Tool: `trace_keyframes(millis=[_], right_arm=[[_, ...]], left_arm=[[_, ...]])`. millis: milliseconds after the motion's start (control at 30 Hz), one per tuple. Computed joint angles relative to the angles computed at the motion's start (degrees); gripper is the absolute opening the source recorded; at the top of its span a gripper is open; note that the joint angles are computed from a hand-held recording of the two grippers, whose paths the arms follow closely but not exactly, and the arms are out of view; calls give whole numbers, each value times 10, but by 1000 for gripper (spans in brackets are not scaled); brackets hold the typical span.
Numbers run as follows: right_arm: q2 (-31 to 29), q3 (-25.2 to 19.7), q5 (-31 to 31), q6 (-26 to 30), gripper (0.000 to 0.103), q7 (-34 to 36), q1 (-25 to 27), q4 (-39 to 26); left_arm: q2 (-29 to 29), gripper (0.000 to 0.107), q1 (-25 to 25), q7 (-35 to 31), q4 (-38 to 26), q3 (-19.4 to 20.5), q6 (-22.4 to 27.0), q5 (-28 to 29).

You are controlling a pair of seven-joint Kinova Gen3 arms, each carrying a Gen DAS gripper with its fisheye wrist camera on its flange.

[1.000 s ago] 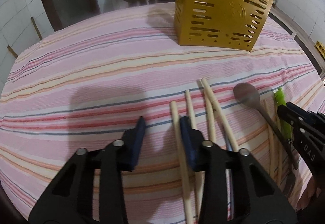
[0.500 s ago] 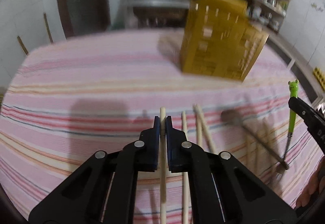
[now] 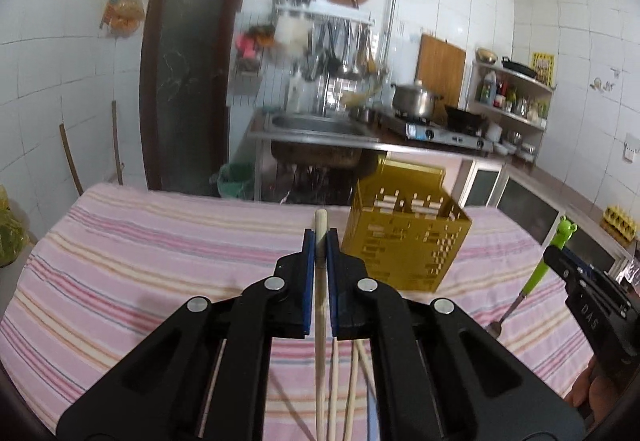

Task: Organize utensils
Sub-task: 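Carry the fork and chopstick to the yellow holder and release both inside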

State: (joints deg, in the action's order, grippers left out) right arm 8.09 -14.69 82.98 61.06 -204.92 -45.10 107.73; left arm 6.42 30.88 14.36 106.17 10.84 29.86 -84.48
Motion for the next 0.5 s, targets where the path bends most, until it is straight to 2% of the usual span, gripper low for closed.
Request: trace_keyframes(millis=[233, 500], right_arm=[[-15, 6, 13, -14, 13, 51, 16, -29], [-1, 29, 1, -51, 13, 172, 51, -151]], left_arm=[[15, 5, 10, -13, -69, 1, 10, -49], [71, 5, 14, -30, -220, -23, -43, -106]])
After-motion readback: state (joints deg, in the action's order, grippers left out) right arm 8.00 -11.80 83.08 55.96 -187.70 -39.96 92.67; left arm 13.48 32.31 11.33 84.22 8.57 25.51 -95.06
